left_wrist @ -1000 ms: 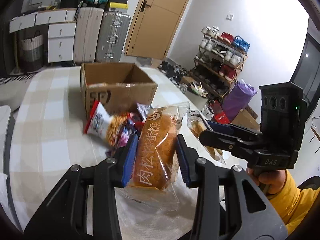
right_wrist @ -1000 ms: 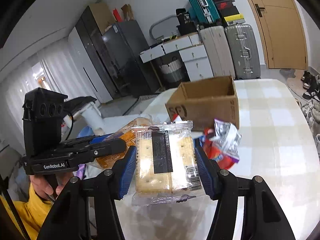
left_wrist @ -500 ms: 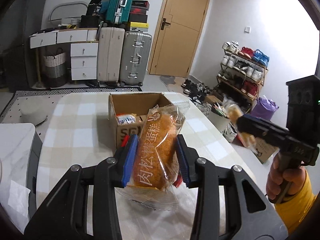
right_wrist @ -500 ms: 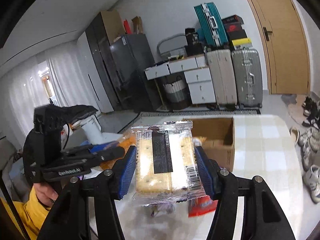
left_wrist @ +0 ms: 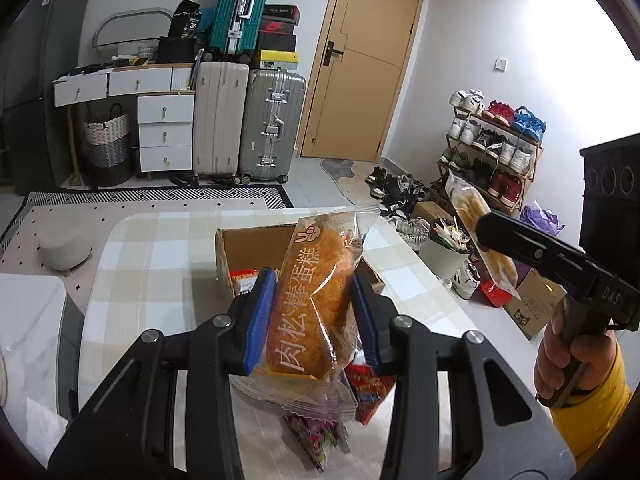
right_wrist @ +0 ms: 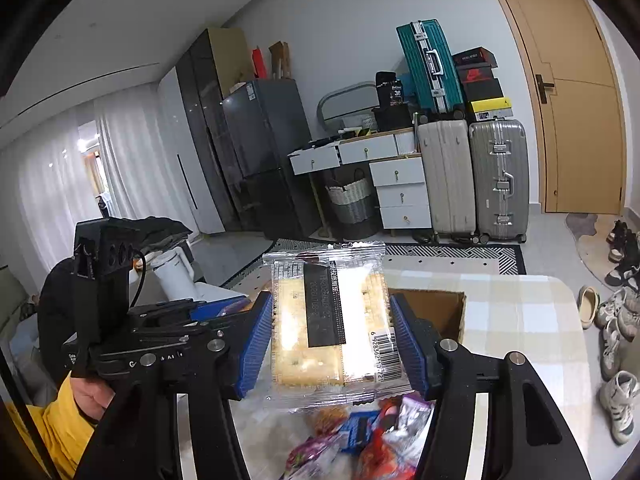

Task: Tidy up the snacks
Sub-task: 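Carry the bread roll and cracker packs over the box with both tools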

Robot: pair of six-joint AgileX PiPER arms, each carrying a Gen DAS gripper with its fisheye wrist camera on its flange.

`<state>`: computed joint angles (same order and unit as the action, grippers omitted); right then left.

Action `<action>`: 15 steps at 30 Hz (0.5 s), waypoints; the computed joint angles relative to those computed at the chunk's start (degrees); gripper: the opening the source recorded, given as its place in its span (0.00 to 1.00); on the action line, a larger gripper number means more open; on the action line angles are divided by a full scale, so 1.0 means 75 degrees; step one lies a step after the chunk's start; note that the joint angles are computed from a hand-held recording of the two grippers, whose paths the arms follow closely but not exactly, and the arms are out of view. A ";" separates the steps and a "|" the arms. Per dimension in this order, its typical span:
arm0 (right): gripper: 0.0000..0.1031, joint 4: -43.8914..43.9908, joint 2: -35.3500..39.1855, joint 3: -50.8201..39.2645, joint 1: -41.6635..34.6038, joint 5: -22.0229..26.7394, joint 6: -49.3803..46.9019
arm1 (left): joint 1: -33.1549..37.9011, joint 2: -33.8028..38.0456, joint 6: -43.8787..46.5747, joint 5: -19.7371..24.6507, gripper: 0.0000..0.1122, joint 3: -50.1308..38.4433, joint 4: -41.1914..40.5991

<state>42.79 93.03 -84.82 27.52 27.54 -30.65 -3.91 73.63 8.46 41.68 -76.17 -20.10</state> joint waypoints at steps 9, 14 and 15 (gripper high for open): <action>0.57 -0.0863 0.2100 -0.2884 -0.0404 0.1183 0.1349 | 0.0070 0.2969 -0.0505 0.0403 0.32 -0.2747 0.0320; 0.57 -0.1254 0.3309 -0.4535 -0.0509 0.1780 0.1926 | 0.0104 0.4203 -0.0548 0.0561 0.32 -0.3993 0.0324; 0.57 -0.1275 0.3457 -0.4680 -0.0511 0.1824 0.1967 | 0.0092 0.4475 -0.0590 0.0617 0.32 -0.4318 0.0398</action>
<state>33.23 118.96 -119.92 23.69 41.22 -15.89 -3.22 107.19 4.03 46.30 -108.55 -17.12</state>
